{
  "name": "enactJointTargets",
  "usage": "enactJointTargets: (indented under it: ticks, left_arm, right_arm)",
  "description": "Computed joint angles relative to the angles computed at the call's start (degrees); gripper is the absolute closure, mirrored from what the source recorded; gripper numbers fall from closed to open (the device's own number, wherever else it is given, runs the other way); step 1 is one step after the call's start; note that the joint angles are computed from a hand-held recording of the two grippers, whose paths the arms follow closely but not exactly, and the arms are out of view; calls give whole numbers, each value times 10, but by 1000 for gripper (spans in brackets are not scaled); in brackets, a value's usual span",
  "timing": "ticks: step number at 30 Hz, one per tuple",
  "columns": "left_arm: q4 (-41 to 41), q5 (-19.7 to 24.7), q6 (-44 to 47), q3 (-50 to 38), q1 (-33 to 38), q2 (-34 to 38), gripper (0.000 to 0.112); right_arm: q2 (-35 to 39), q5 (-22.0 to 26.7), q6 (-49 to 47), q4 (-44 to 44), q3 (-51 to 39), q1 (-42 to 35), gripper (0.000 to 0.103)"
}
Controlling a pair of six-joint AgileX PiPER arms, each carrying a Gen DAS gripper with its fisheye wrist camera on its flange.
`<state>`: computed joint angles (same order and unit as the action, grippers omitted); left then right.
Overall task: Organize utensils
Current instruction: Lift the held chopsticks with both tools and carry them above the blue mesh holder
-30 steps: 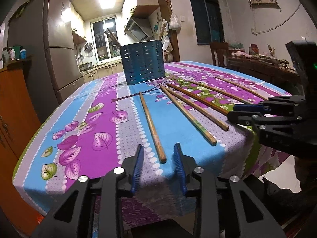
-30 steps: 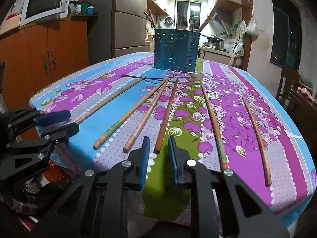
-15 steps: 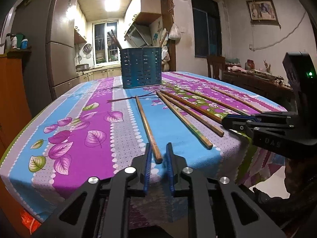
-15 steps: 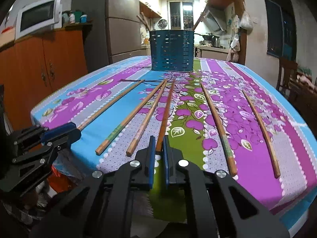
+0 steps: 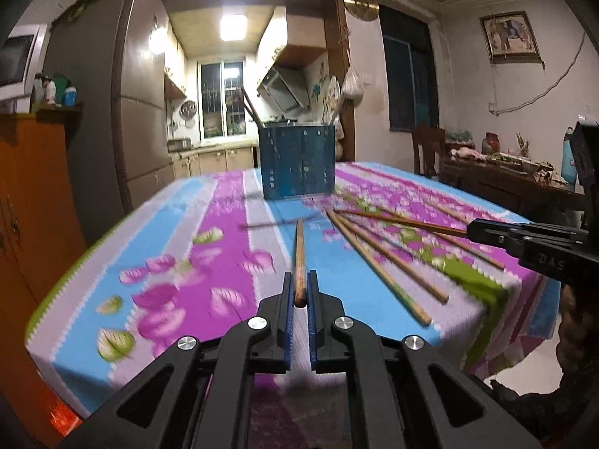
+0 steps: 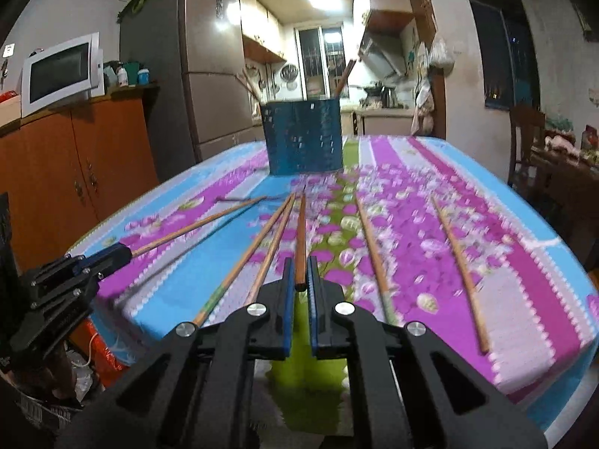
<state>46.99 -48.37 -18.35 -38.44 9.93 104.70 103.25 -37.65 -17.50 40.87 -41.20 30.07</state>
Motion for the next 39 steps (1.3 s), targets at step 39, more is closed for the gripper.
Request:
enactJointTargets:
  ticks: [39]
  left_arm:
    - [334,9,-543,-302,26,-106,105]
  right_arm:
    - [-173,134,-22,-121,-92,-91,98]
